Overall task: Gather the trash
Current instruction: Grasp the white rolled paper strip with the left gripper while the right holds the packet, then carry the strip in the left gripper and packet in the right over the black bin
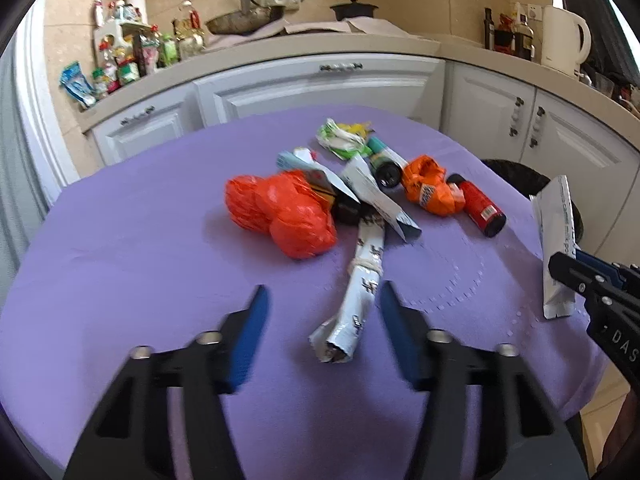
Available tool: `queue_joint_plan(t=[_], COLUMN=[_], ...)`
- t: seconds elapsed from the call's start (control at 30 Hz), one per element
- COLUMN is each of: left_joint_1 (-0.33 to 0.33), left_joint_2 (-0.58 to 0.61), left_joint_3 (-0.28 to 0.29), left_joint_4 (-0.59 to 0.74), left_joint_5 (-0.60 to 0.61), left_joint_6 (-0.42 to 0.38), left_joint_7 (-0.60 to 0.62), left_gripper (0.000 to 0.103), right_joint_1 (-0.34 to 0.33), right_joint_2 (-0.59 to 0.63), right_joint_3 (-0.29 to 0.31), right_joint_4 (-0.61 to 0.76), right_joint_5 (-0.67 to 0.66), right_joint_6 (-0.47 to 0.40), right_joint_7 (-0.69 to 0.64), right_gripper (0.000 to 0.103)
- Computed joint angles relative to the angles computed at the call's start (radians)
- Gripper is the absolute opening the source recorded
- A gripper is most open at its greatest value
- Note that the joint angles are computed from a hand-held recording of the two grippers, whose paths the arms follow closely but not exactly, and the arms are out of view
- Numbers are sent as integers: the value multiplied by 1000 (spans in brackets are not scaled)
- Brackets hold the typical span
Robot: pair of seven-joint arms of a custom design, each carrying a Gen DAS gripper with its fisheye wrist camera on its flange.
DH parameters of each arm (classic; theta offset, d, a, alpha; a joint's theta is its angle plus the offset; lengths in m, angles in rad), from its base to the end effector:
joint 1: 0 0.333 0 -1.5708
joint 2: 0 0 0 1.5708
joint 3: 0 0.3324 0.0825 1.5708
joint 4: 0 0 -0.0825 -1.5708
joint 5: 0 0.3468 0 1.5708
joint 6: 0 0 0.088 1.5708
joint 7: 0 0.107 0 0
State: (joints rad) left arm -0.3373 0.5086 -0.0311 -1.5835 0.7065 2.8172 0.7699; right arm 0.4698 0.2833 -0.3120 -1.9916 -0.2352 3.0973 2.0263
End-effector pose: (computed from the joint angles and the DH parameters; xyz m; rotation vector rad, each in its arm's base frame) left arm 0.6495 -0.2801 0.4506 -1.6092 1.8691 -0.7662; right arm 0.6109 0.1357 0.4634 -1.6877 1.7174 -0.6924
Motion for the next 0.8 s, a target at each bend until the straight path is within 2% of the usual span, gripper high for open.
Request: queue_joint_plan(t=[0.07, 0.1, 0.17, 0.5, 0.63, 0.8], left_joint_1=[23, 26, 26, 8, -4, -29], left_joint_2=[6, 6, 4, -47, -74, -96], left_joint_3=[-30, -35, -35, -5, 20, 59], left_joint_4=[2, -2, -11, -75, -99, -110], left_joint_5=[-35, -45, -53, -45, -10, 81], left_joint_6=[1, 6, 23, 94, 111, 139], left_joint_7=[40, 51, 66, 63, 15, -84], left_gripper=[31, 31, 23, 13, 13, 13], right_joint_1=[-7, -8, -7, 23, 42, 88], right_joint_2=[2, 2, 3, -1, -8, -15], right_joint_3=[6, 6, 5, -26, -42, -94], right_joint_4=[0, -1, -3, -16, -24, -30], right_joint_5=[7, 9, 13, 9, 2, -34], right_joint_6=[1, 3, 3, 20, 27, 37], right_joint_7=[-4, -6, -8, -7, -2, 29], right_gripper=[20, 20, 20, 20, 19, 19])
